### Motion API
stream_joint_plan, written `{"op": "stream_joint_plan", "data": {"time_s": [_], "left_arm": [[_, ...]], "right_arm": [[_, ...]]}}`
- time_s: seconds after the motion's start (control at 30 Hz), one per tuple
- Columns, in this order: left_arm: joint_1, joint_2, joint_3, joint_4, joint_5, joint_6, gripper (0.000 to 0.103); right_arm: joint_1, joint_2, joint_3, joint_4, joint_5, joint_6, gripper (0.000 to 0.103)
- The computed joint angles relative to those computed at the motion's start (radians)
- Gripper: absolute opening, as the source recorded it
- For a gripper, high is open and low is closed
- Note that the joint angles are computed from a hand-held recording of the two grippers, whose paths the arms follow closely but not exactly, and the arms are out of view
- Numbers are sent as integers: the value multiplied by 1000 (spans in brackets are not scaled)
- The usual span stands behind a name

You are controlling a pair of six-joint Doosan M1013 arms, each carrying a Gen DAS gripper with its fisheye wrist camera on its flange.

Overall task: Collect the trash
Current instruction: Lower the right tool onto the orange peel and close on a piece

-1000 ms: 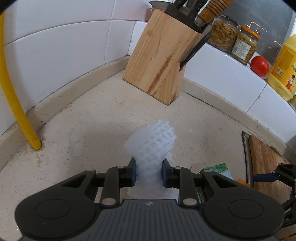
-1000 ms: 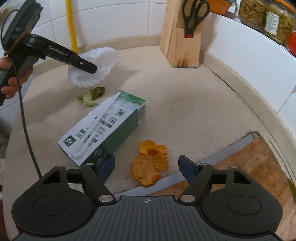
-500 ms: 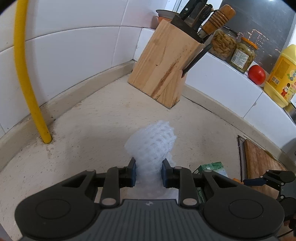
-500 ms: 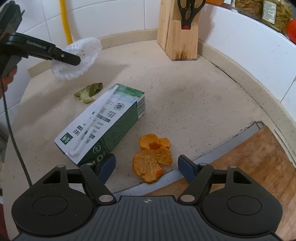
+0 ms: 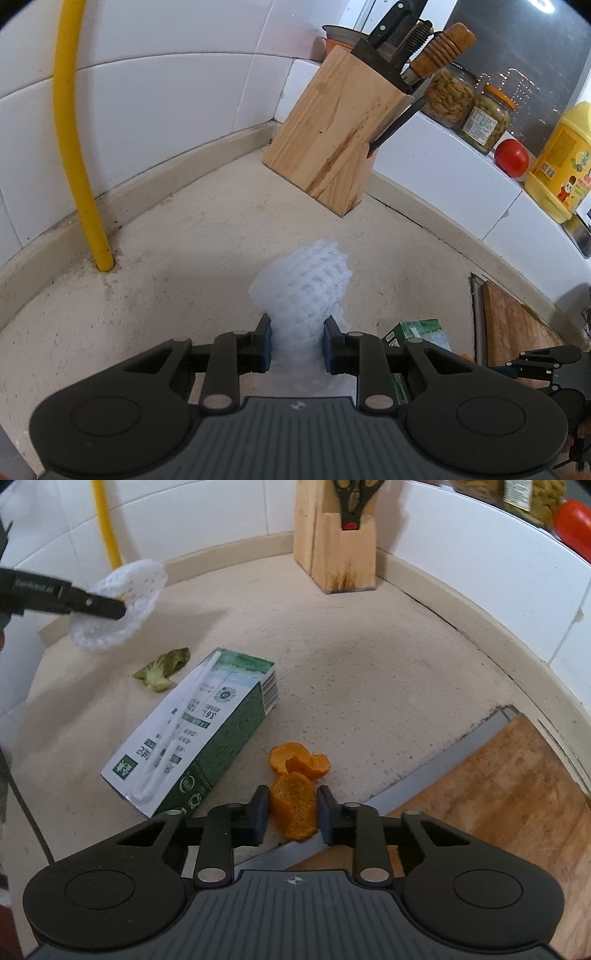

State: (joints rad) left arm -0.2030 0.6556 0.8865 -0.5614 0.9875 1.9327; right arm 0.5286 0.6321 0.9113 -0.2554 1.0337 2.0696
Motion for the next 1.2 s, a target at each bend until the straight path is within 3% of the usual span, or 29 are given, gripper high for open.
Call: {"op": "stream_joint_plan", "data": {"time_s": [0.2, 0.63, 1.2], "left_arm": [[5, -9, 14, -12, -8, 4, 22], [17, -36, 58, -66, -8, 30, 22], [-14, -16, 44, 35, -8, 2, 22]], "right_arm": [[0, -7, 9, 28, -17, 28, 23], [0, -72, 104, -5, -129, 223, 22], [-9, -21, 57, -43, -150, 169, 22]]}}
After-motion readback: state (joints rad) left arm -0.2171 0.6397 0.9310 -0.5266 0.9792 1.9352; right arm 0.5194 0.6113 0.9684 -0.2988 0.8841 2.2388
